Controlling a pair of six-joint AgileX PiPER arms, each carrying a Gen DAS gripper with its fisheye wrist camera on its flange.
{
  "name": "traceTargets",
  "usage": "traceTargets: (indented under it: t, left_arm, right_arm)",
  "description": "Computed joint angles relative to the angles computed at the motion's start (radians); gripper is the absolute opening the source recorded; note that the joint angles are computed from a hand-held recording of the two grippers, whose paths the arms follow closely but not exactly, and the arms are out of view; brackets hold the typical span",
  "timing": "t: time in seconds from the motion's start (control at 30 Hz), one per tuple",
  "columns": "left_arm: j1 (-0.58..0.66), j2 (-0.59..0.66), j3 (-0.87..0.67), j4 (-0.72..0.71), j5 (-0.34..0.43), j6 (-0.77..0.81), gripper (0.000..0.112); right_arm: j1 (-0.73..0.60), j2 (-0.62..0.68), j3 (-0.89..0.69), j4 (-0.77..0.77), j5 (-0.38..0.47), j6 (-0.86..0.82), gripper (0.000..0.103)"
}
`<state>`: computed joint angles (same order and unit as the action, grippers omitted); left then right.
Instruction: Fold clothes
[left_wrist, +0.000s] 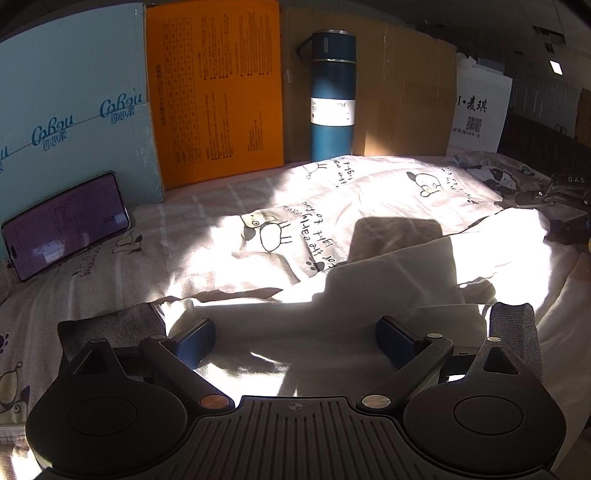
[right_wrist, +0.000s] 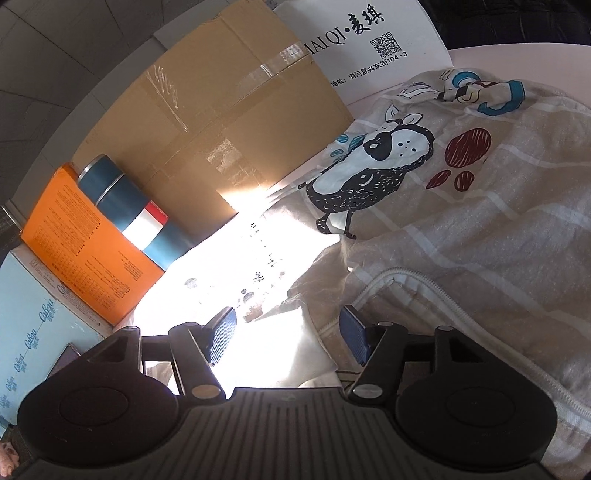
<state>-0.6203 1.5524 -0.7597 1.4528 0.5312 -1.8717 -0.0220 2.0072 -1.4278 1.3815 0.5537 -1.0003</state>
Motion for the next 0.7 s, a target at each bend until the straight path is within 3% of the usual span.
traceTargets:
  t: [0.23, 0.4, 0.47, 0.57, 0.7]
  left_arm:
    - [0.000, 0.004, -0.004, -0.007, 0.003, 0.008, 0.098]
    - [-0.009, 0.012, -0.012, -0.021, 0.018, 0.024, 0.099]
    - [-0.013, 0.015, -0.015, -0.024, 0.026, 0.028, 0.099]
    - [-0.022, 0.020, -0.019, -0.025, 0.043, 0.032, 0.100]
    - [-0.057, 0.031, -0.026, -0.015, 0.104, 0.031, 0.100]
  right_arm:
    - [0.111, -0.034, 0.009, -0.249, -0.197, 0.028, 0.062]
    - [0.139, -0.023, -0.033, -0.495, -0.221, 0.183, 0.062]
    - [0.144, -0.012, -0.059, -0.598, -0.219, 0.243, 0.067]
    - [0.101, 0.023, -0.126, -0.550, -0.113, 0.176, 0.073]
    - [-0.014, 0.102, -0.243, -0.342, 0.153, 0.044, 0.082]
